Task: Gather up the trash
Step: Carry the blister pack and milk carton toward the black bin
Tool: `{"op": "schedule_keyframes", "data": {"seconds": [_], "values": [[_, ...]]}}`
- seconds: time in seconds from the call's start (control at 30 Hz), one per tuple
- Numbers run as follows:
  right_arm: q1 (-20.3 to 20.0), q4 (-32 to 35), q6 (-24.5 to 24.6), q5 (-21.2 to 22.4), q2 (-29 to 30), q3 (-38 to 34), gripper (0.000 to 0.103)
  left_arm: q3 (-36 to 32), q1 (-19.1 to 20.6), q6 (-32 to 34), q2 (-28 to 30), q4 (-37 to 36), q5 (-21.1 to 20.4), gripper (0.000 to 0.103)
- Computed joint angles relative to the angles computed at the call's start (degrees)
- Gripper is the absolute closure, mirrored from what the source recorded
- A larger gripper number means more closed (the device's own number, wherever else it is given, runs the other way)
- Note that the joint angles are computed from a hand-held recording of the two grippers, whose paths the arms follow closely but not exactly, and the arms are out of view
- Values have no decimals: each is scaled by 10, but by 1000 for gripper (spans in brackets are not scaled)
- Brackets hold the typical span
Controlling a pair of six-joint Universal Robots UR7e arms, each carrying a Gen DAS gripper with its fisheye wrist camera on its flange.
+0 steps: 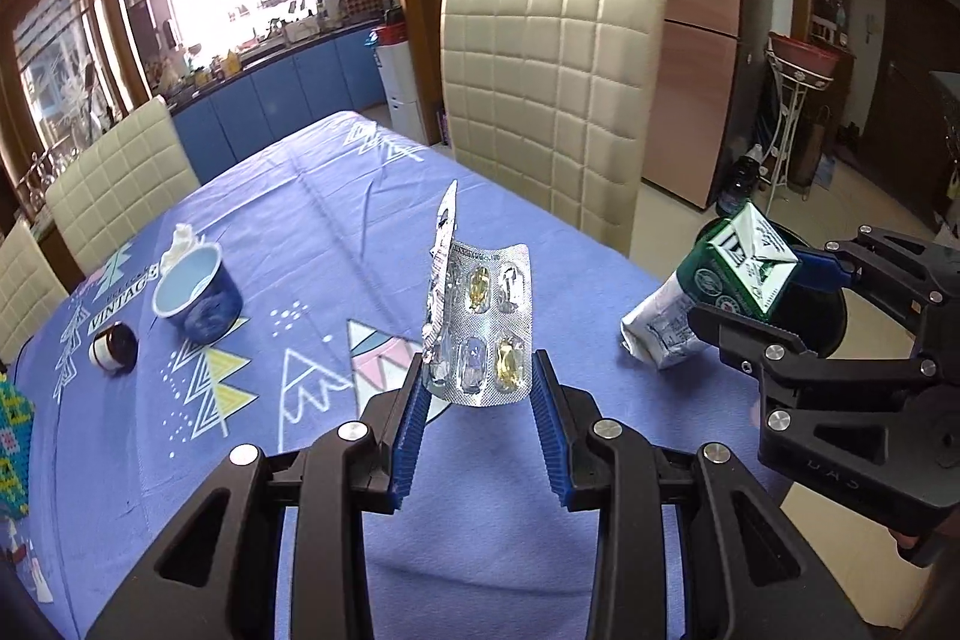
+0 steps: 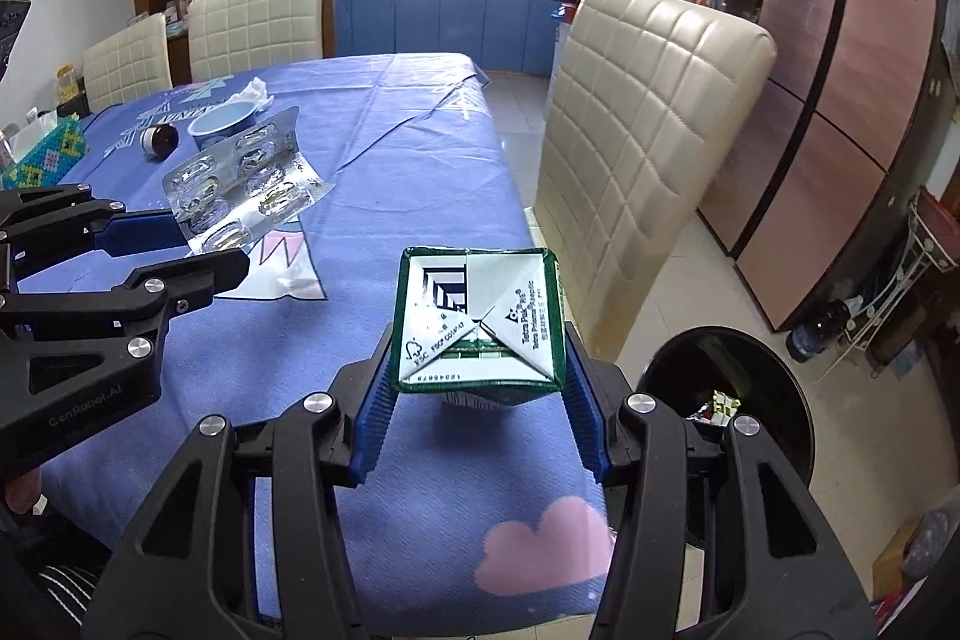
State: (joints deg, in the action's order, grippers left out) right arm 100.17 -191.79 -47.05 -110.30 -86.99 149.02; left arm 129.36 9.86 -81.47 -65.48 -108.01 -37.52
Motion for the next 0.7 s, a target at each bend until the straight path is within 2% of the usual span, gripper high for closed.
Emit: {"op": "schedule_keyframes", "data": {"seconds": [0.2, 0.7], "values": [[-38, 33, -6, 40, -39, 3, 53, -23, 10, 55, 47, -57, 4, 70], [-118, 10, -46, 55, -76, -15, 53, -84, 53, 193, 149, -190, 8, 70]]}}
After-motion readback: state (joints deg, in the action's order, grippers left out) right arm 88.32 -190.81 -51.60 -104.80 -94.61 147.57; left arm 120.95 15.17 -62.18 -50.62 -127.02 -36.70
